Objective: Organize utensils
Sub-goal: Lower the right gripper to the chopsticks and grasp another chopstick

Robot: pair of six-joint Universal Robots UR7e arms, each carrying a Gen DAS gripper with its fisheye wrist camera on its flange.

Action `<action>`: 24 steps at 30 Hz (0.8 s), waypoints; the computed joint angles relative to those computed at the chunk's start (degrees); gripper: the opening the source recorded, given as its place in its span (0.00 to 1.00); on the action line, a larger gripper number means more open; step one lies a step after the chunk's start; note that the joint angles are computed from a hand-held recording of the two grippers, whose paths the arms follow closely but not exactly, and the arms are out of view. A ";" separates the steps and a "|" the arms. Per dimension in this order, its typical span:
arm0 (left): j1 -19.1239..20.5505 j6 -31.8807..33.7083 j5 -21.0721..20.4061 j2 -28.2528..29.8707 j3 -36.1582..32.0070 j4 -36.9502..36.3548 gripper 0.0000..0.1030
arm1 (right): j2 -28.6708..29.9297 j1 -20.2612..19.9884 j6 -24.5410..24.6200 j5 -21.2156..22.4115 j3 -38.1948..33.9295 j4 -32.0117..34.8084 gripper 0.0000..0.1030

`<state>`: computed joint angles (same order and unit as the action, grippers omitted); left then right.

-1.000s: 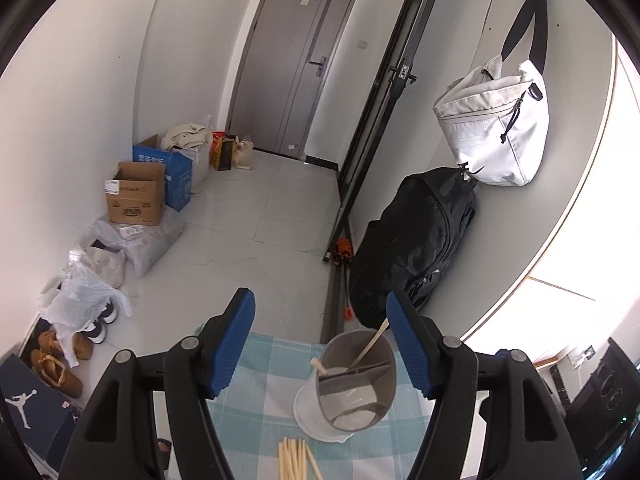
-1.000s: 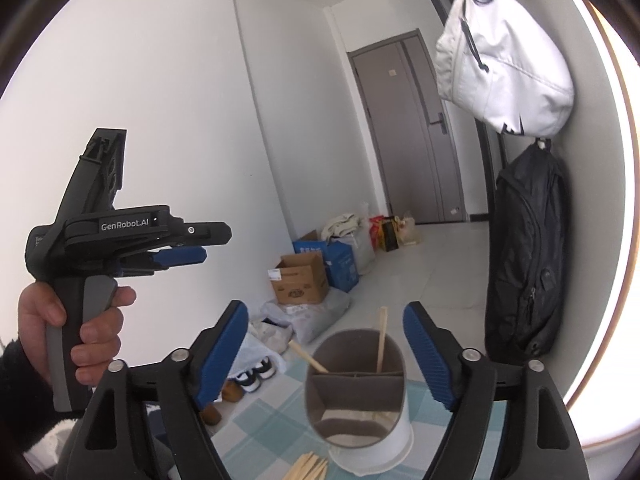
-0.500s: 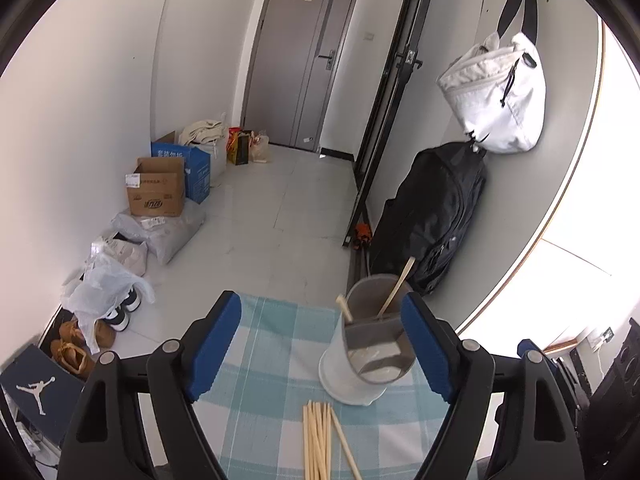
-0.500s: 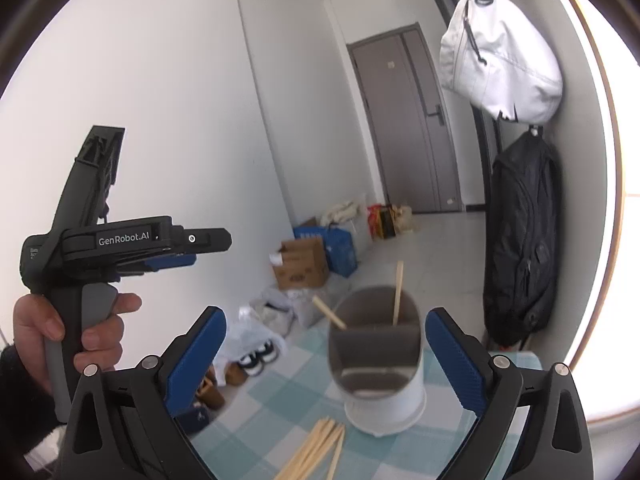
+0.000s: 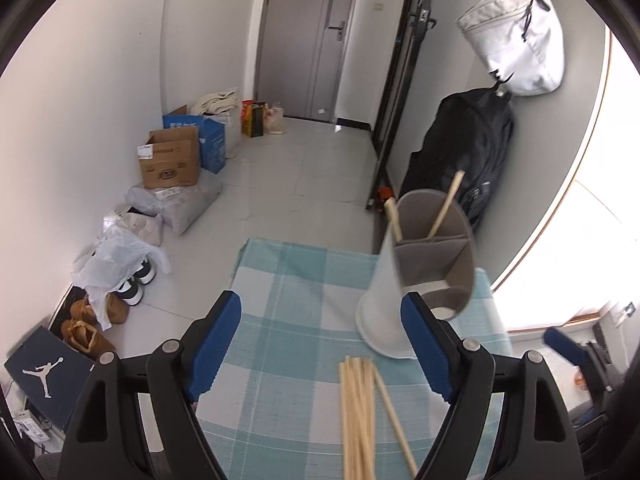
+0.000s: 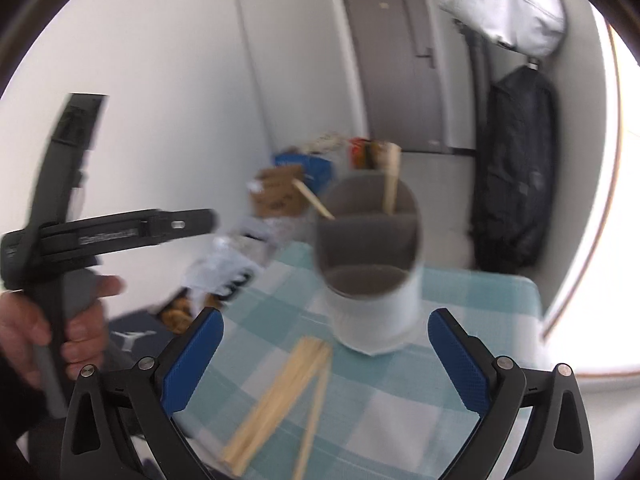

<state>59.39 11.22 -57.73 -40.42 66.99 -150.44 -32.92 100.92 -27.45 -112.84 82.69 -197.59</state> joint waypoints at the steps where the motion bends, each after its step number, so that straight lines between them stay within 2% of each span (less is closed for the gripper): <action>1: 0.29 -0.33 0.42 0.26 -0.09 0.26 0.76 | 0.10 -0.23 0.19 0.09 -0.08 0.33 1.00; 12: 3.14 -5.09 -0.20 1.38 -2.36 6.84 0.76 | 3.36 -1.36 2.42 -4.59 -5.64 10.28 1.00; 19: 4.37 -10.47 0.31 2.16 -5.68 13.42 0.76 | 6.54 -1.43 2.55 -7.08 -12.65 24.50 0.95; 21: 4.33 -10.69 2.06 2.40 -6.01 14.19 0.76 | 7.74 -1.70 3.72 -7.74 -15.11 29.22 0.89; 24: 4.58 -10.85 3.28 2.64 -6.24 14.34 0.76 | 9.85 -1.95 5.09 -9.66 -19.08 35.57 0.73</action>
<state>63.97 0.37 -54.45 -37.78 60.75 -136.10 -23.07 98.97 -22.36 -122.50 63.61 -162.02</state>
